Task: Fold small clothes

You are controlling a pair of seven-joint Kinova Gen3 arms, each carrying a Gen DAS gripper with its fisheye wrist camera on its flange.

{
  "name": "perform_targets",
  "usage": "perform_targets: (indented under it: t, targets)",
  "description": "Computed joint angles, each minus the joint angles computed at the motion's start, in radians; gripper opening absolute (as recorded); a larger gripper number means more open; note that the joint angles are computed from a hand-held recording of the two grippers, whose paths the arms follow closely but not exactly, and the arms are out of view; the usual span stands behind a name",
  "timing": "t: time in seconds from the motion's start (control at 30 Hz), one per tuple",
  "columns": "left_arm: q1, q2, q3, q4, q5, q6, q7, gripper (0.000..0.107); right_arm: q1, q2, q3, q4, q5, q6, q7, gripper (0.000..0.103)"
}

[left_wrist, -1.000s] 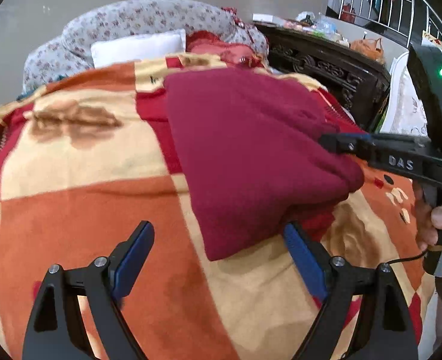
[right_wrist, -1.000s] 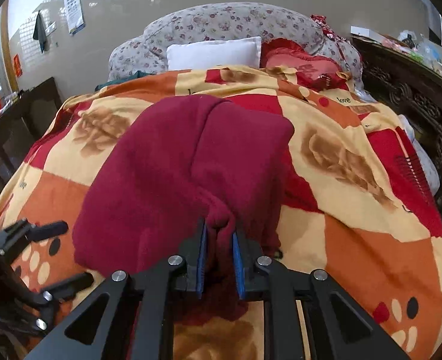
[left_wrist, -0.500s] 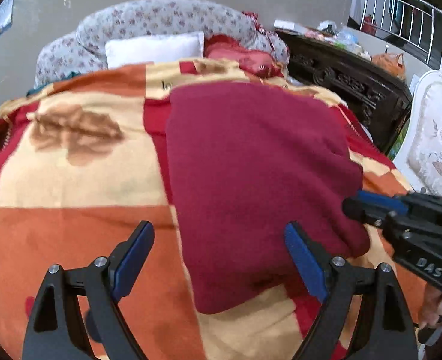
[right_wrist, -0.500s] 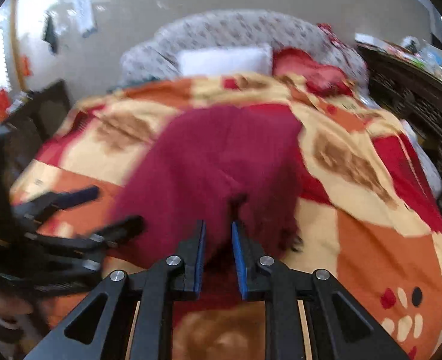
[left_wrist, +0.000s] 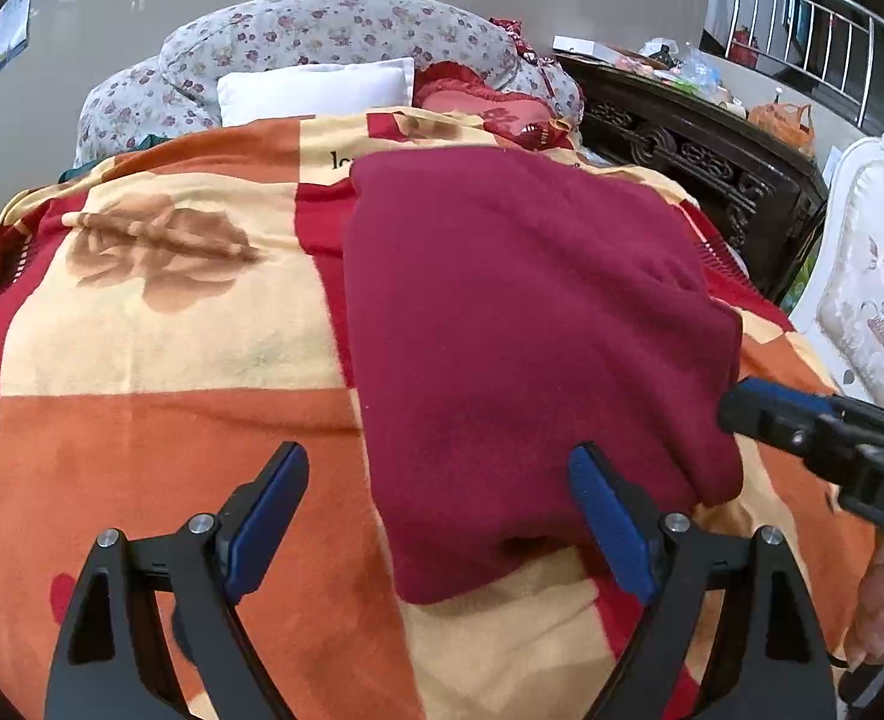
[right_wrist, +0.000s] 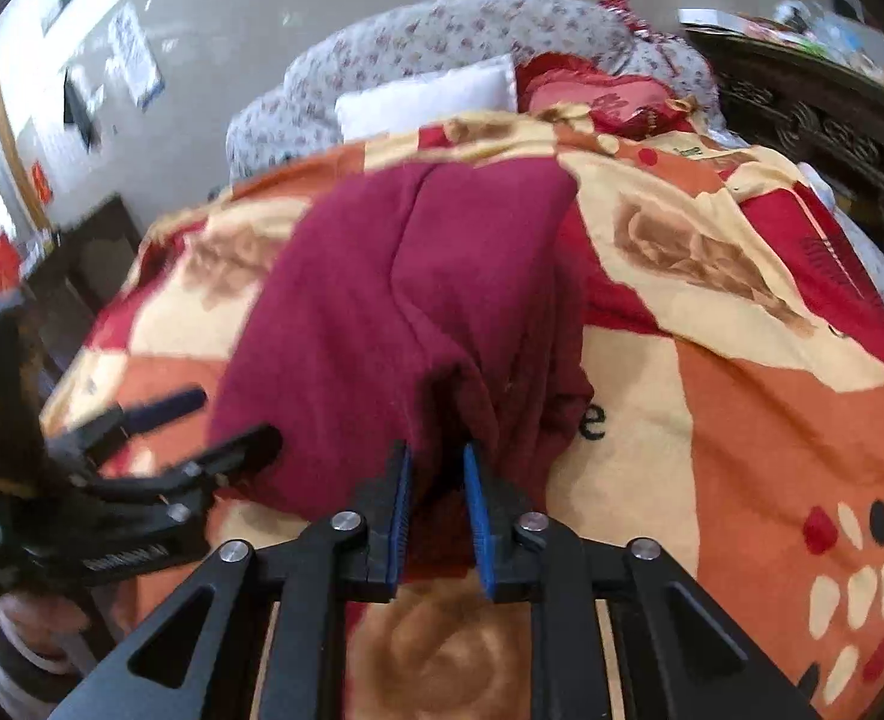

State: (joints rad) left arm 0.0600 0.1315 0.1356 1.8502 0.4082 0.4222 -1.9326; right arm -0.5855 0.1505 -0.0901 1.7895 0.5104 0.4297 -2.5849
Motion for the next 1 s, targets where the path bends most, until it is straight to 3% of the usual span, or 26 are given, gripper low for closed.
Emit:
perform_targets:
  t: [0.03,0.1,0.17,0.23,0.4,0.53,0.6,0.7,0.73,0.77,0.83,0.87,1.0]
  targets:
    - [-0.034,-0.006,0.018,-0.002,0.041,0.012,-0.038,0.088,-0.004,-0.009,0.007,0.008,0.024,-0.009,-0.041,0.071]
    - [-0.126,-0.011,0.077,-0.011,0.122,0.035,-0.101,0.090,0.045,-0.021,-0.022,0.027,0.028,-0.057,-0.087,0.095]
    - [-0.219,-0.001,0.140,-0.021,0.203,0.055,-0.149,0.099,0.137,-0.017,-0.086,0.031,-0.028,-0.093,-0.068,0.095]
    - [-0.270,0.028,0.158,-0.045,0.285,0.091,-0.184,0.100,0.230,-0.003,-0.137,0.038,-0.109,-0.155,-0.021,0.095]
    - [-0.172,0.138,0.013,-0.135,0.404,0.184,-0.249,0.100,0.462,0.108,-0.307,0.009,-0.313,-0.272,0.116,0.095]
    - [-0.217,0.213,0.056,-0.172,0.490,0.228,-0.309,0.103,0.635,0.195,-0.489,-0.031,-0.390,-0.305,0.279,0.095]
    - [-0.227,0.241,0.070,-0.183,0.524,0.239,-0.332,0.103,0.664,0.233,-0.527,-0.059,-0.418,-0.293,0.361,0.094]
    - [-0.219,0.257,0.077,-0.187,0.534,0.228,-0.343,0.103,0.609,0.240,-0.470,-0.087,-0.434,-0.280,0.416,0.074]
    - [-0.220,0.256,0.078,-0.188,0.541,0.238,-0.364,0.095,0.606,0.239,-0.463,-0.085,-0.464,-0.285,0.441,0.068]
    - [-0.238,0.259,0.097,-0.195,0.547,0.264,-0.387,0.069,0.612,0.235,-0.468,-0.079,-0.477,-0.292,0.451,0.064]
    - [-0.224,0.223,0.079,-0.188,0.529,0.274,-0.383,0.062,0.605,0.205,-0.462,-0.062,-0.477,-0.292,0.441,0.051]
    - [-0.212,0.195,0.067,-0.177,0.513,0.272,-0.385,0.056,0.627,0.200,-0.487,-0.054,-0.489,-0.298,0.455,0.049]
    - [-0.243,0.077,0.029,-0.104,0.543,0.343,-0.441,0.054,0.702,0.146,-0.593,-0.014,-0.618,-0.308,0.576,0.044]
